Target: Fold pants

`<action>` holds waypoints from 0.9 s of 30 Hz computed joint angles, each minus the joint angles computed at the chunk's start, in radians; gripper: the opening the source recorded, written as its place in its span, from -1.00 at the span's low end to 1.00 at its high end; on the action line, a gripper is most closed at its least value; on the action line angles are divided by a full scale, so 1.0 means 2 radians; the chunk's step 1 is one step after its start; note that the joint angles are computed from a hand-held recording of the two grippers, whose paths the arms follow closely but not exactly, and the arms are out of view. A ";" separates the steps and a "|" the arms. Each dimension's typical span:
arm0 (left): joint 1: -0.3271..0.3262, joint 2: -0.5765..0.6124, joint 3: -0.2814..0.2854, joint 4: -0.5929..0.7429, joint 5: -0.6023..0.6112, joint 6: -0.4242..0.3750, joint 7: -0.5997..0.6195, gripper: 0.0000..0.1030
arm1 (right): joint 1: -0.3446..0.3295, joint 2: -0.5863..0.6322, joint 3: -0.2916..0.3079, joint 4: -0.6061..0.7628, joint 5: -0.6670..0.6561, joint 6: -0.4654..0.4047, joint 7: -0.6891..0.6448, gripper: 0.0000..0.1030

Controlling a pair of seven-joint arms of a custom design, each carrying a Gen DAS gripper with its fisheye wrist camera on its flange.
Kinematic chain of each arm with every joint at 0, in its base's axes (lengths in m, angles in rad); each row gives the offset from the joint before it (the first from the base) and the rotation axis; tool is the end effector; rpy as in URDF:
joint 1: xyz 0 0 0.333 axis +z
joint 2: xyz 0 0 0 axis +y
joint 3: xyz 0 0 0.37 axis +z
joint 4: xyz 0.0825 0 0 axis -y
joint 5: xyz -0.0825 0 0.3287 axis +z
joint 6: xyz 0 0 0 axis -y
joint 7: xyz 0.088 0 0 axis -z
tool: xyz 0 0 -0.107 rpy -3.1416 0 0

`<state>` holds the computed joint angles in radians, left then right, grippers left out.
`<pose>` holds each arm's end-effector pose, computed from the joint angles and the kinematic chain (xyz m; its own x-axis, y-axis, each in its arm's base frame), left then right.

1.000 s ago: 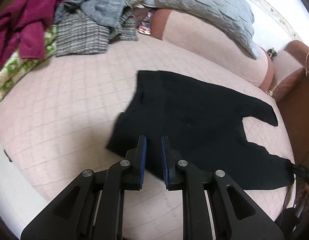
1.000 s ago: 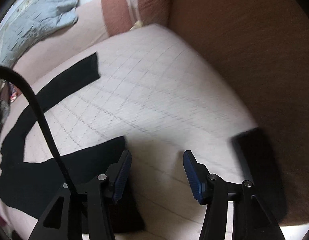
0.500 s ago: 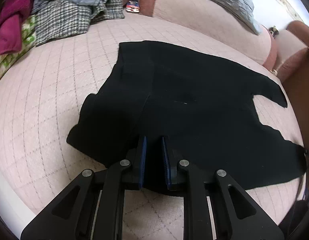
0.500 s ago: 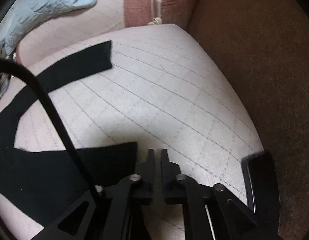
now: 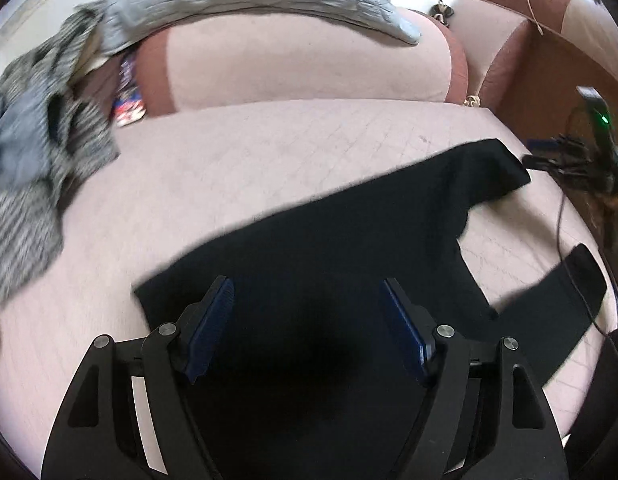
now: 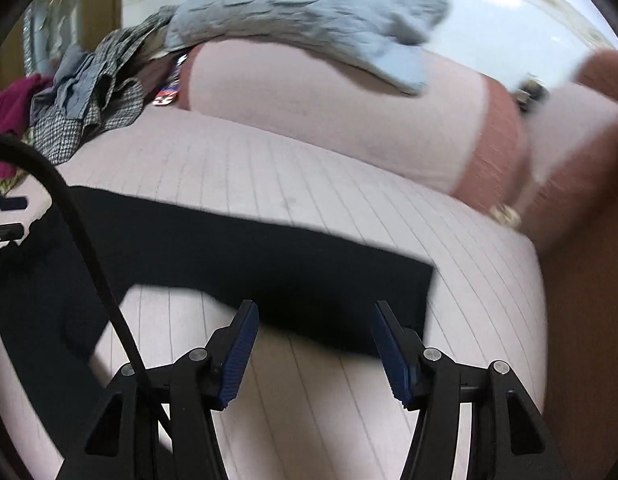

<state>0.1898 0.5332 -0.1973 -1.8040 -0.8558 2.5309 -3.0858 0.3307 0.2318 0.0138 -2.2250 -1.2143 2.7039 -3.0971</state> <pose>0.6570 0.0231 0.3551 -0.8020 -0.5964 0.0315 -0.4865 0.6218 -0.6137 0.4893 0.2094 0.3755 -0.2318 -0.9677 0.0992 -0.7921 0.1286 -0.5966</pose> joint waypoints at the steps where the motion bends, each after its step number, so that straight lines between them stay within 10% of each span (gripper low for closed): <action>1: -0.003 0.010 -0.001 0.016 0.016 -0.006 -0.011 0.46 | -0.007 0.010 -0.002 0.013 0.007 0.006 -0.021 0.09; 14: -0.079 0.108 0.025 0.134 0.194 0.000 -0.081 0.46 | -0.075 0.141 0.044 0.144 0.224 0.029 -0.443 0.21; 20: -0.087 0.125 0.015 0.145 0.222 0.016 -0.067 0.51 | -0.048 0.163 0.013 0.171 0.263 0.014 -0.486 0.22; 24: -0.087 0.136 0.007 0.154 0.221 0.018 -0.071 0.29 | -0.026 0.170 0.005 0.179 0.274 0.012 -0.514 -0.69; 27: -0.063 0.113 -0.026 0.105 0.191 0.048 -0.014 -0.47 | 0.024 0.168 -0.031 0.191 0.228 -0.026 -0.481 -0.92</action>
